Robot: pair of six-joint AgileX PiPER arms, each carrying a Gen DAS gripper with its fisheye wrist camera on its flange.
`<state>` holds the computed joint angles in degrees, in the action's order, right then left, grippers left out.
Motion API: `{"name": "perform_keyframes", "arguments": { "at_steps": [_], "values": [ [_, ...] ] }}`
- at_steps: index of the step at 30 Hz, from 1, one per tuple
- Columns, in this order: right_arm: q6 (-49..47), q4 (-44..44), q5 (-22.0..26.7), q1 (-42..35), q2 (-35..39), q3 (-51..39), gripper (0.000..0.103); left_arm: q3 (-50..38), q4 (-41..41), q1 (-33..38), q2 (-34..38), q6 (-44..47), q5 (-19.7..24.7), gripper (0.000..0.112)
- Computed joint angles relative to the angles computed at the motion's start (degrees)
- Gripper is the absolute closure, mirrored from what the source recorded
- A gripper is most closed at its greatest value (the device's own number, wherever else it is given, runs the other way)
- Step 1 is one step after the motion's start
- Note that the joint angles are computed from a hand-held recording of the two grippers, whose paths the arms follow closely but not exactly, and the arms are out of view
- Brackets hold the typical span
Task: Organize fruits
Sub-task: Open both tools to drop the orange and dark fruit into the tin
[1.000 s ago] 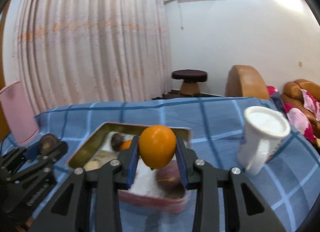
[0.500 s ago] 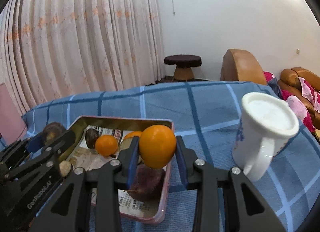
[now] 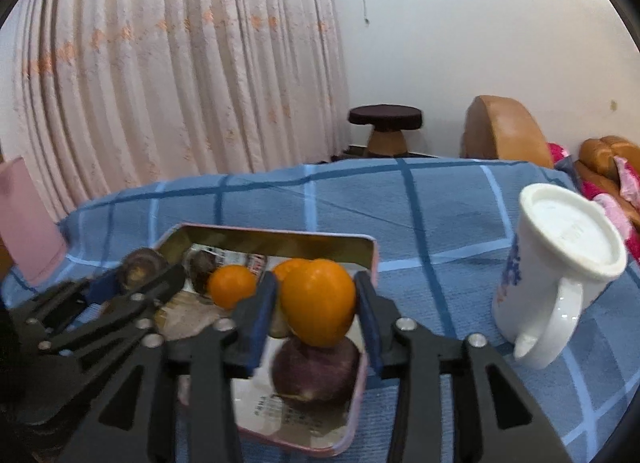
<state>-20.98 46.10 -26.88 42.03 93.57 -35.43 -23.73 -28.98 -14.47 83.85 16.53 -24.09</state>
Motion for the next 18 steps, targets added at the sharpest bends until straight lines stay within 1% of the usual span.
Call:
{"name": "perform_keyframes", "arguments": {
  "at_steps": [1, 2, 4, 5, 6, 8, 10, 11, 12, 16, 18],
  "values": [
    [3.5, -3.4, -0.8, -0.4, -0.2, 0.6, 0.043, 0.4, 0.0, 0.0, -0.4, -0.3, -0.5, 0.065],
    [5.1, -4.6, -2.1, -0.3, -0.9, 1.7, 0.041, 0.8, 0.2, 0.2, -1.1, -0.6, -0.7, 0.062],
    [5.2, -3.1, -3.5, 0.2, -2.0, 2.2, 0.033, 1.3, -0.9, 0.4, -2.3, 0.0, -0.7, 0.044],
    [8.1, -5.0, -4.4, -0.2, -2.7, 3.3, 0.031, 1.9, -2.0, 0.4, -3.5, 0.8, -0.9, 0.039],
    [10.9, -7.1, -5.2, -0.7, -3.2, 4.1, 0.026, 2.5, -2.4, 0.2, -4.3, 1.3, -1.4, 0.034],
    [12.2, -7.4, -6.5, -0.6, -3.6, 4.8, 0.023, 3.8, -5.6, -1.6, -6.0, 4.8, -3.8, 0.033],
    [11.0, -5.5, -8.2, 0.3, -3.7, 5.1, 0.021, 4.4, -12.2, -4.2, -6.7, 11.1, -6.3, 0.033],
    [9.9, -4.0, -8.9, 0.9, -3.5, 5.0, 0.020, 4.5, -13.8, -4.7, -6.9, 12.5, -7.0, 0.033],
    [8.8, -2.6, -9.8, 1.7, -3.2, 5.0, 0.018, 4.8, -14.2, -4.8, -7.0, 12.9, -7.4, 0.033],
    [5.5, 1.5, -12.5, 4.2, -2.5, 4.9, 0.013, 5.5, -11.2, -1.9, -7.2, 10.1, -6.2, 0.032],
    [3.9, 3.6, -14.4, 5.6, -2.3, 5.0, 0.012, 6.0, -10.0, -0.7, -7.6, 9.0, -6.0, 0.032]
  ]
}}
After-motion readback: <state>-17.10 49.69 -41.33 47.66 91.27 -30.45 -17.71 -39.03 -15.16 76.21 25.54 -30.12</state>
